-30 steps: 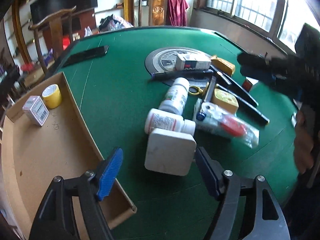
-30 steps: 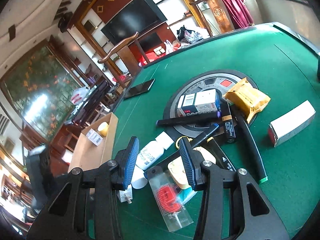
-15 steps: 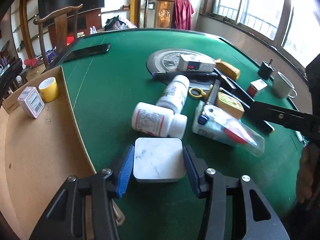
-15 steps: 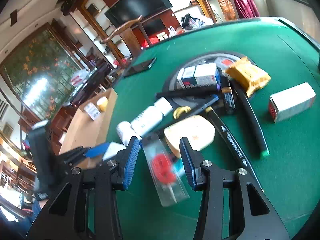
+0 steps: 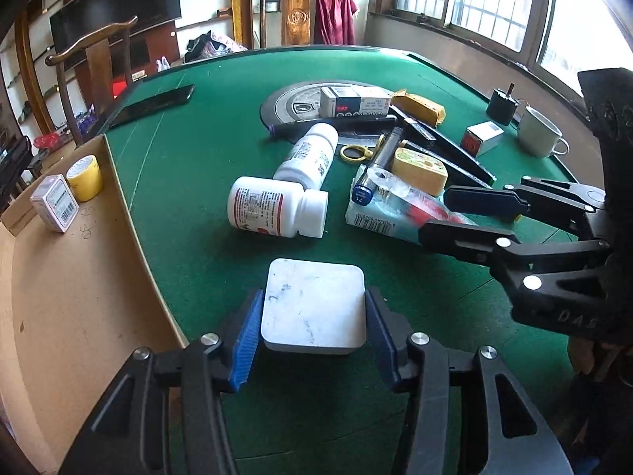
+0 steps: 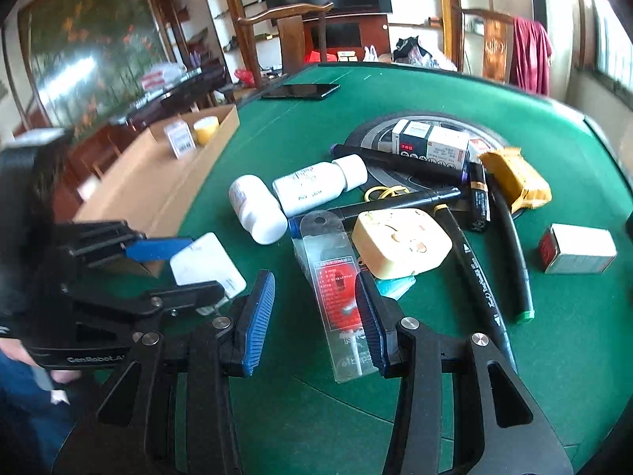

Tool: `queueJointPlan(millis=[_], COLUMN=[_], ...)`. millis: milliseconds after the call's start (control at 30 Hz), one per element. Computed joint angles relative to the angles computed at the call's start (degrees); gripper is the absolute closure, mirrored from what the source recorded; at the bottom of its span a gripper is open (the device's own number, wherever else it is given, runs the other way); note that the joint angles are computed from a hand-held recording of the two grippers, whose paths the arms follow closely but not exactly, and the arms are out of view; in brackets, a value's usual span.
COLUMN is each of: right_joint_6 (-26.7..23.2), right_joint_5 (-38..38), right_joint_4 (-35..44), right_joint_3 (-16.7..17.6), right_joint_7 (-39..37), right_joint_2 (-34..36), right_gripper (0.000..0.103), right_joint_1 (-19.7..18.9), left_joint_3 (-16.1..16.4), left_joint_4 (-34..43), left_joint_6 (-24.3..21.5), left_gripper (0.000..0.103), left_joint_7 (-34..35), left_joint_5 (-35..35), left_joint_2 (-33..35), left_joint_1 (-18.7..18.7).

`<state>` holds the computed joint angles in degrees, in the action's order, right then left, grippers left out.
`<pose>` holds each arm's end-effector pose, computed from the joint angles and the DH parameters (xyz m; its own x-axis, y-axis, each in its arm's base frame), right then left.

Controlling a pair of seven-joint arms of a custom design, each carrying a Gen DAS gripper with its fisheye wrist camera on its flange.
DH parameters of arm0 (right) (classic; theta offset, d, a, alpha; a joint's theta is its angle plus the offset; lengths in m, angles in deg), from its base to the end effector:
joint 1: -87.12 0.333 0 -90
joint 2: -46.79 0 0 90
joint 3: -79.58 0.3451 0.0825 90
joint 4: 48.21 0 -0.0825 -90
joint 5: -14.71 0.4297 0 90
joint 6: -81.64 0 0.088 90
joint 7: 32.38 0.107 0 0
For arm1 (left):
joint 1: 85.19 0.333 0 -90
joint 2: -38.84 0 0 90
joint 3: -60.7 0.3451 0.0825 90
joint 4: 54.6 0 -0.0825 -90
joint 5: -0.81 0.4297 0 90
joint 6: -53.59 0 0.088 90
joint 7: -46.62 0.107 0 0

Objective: Organize objects
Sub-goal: 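Grasp the white square charger with left tool while right tool reaches toward the clear package, then grasp the clear package with red item with right tool while left tool lifts the charger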

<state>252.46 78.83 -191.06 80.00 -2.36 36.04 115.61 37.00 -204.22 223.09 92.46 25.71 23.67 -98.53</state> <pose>0.4681 0.1868 0.4030 0.5219 -0.8400 -0.1484 -0.6672 -0.2936 -0.6845 0.3700 -0.3145 0.3905 -0.3056 -0.9516 0.0327 -0.7740 0.2282 -0.5906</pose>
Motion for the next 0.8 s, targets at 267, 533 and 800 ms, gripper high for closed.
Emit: queueJointPlan(millis=[267, 533, 800], right_joint_6=[2.63, 1.36, -0.25], right_joint_5=[-10.37, -7.1, 6.22], right_joint_4=[-1.09, -0.86, 0.52], right_joint_3=[0.71, -1.31, -1.8], right_joint_7=[11.07, 7.93, -1.71], right_joint_2=[0.36, 0.72, -0.27], right_gripper=[0.06, 0.076, 0.076], right_joint_1=[-1.43, 0.65, 0.8], left_joint_3=[-2.46, -2.14, -0.29], left_joint_4=[1.27, 0.19, -1.73], left_joint_6=[-0.42, 2.39, 6.19], left_gripper=[0.039, 0.049, 0.049], left_joint_7=[-3.11, -8.28, -5.29], left_joint_5=[4.13, 6.94, 1.03], left_joint_2=[1.38, 0.51, -1.36], left_joint_1=[1.88, 3.08, 1.46])
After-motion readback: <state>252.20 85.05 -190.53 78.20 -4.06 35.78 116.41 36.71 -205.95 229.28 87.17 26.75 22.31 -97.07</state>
